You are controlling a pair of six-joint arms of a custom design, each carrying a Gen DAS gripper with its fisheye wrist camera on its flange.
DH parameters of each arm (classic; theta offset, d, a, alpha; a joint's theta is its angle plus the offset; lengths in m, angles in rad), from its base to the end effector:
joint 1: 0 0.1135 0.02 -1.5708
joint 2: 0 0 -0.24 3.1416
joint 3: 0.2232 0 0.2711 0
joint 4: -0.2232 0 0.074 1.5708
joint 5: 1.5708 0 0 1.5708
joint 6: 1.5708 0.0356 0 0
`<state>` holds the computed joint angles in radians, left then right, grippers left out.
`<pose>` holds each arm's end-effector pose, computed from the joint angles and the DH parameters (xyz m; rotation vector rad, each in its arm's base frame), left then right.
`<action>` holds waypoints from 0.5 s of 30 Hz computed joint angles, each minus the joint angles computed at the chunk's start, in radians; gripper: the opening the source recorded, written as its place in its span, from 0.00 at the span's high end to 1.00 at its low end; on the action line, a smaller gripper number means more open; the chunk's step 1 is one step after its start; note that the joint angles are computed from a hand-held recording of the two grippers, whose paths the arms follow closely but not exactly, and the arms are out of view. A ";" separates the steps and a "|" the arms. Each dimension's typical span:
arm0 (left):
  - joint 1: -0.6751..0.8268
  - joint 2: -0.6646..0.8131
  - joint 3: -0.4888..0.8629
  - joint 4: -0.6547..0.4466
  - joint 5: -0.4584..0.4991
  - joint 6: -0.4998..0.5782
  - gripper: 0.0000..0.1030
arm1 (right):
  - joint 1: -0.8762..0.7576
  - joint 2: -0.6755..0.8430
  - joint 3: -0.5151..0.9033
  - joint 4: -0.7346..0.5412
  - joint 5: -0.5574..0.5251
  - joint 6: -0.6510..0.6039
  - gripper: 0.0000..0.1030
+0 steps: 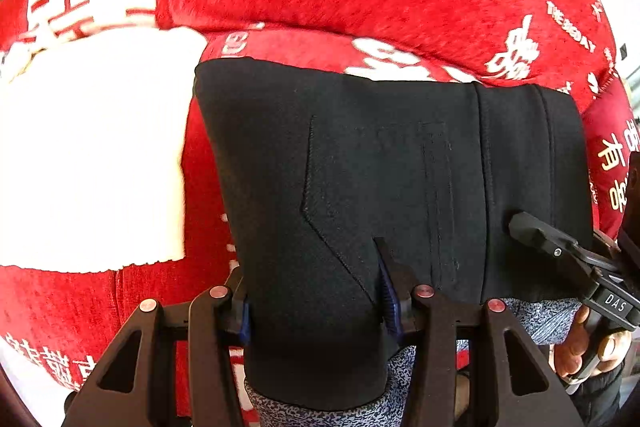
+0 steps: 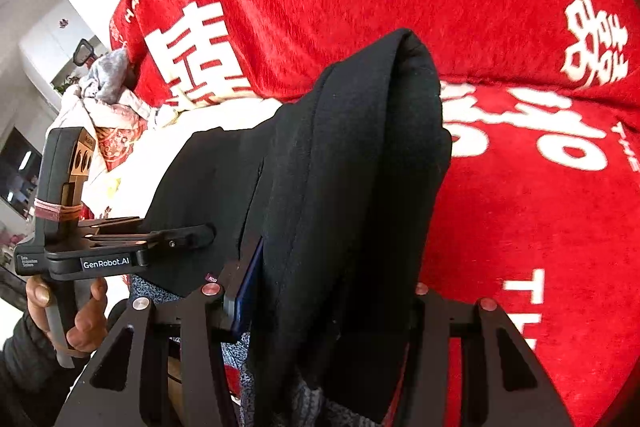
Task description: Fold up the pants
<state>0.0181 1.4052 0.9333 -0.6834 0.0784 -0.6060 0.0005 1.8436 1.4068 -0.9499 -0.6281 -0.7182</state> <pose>0.2874 0.0024 0.1833 -0.8237 2.6277 -0.2716 0.3684 0.0211 0.1861 -1.0108 2.4638 0.7232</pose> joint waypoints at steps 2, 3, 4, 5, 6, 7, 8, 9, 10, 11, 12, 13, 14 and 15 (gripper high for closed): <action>0.020 0.047 -0.018 0.039 0.021 0.013 0.52 | 0.025 0.042 -0.004 0.036 0.042 0.039 0.48; 0.026 0.068 -0.022 0.058 0.026 0.017 0.48 | 0.036 0.056 -0.012 0.063 0.068 0.060 0.48; 0.036 0.085 -0.041 0.092 0.032 0.023 0.41 | 0.042 0.060 -0.024 0.092 0.090 0.072 0.45; 0.041 0.090 -0.053 0.111 0.037 0.020 0.37 | 0.045 0.070 -0.027 0.114 0.112 0.083 0.43; 0.051 0.086 -0.069 0.125 0.045 0.015 0.32 | 0.043 0.087 -0.013 0.110 0.121 0.095 0.37; 0.069 0.078 -0.085 0.139 0.066 0.014 0.27 | 0.041 0.112 0.014 0.090 0.126 0.111 0.31; 0.077 0.067 -0.093 0.135 0.076 0.015 0.25 | 0.031 0.139 0.049 0.061 0.130 0.128 0.29; 0.082 0.053 -0.096 0.120 0.077 0.015 0.24 | 0.022 0.151 0.068 0.042 0.136 0.135 0.26; 0.086 0.031 -0.101 0.101 0.069 0.016 0.24 | 0.012 0.148 0.076 0.035 0.150 0.145 0.24; 0.086 -0.005 -0.109 0.078 0.046 0.017 0.24 | -0.002 0.109 0.049 0.066 0.174 0.157 0.24; 0.078 -0.046 -0.119 0.054 0.014 0.011 0.24 | -0.020 0.069 0.018 0.095 0.187 0.151 0.24; 0.065 -0.091 -0.129 0.027 -0.023 0.002 0.24 | -0.036 -0.008 -0.049 0.155 0.199 0.146 0.23; 0.041 -0.143 -0.140 -0.007 -0.068 -0.017 0.24 | -0.055 -0.098 -0.127 0.212 0.191 0.121 0.21; 0.012 -0.180 -0.147 -0.033 -0.104 -0.036 0.24 | -0.065 -0.167 -0.185 0.247 0.181 0.097 0.20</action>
<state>0.0306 1.2249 0.7861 -0.7168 -0.0257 -0.6418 -0.0640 1.6769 1.2221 -0.7025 -0.4474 -0.6211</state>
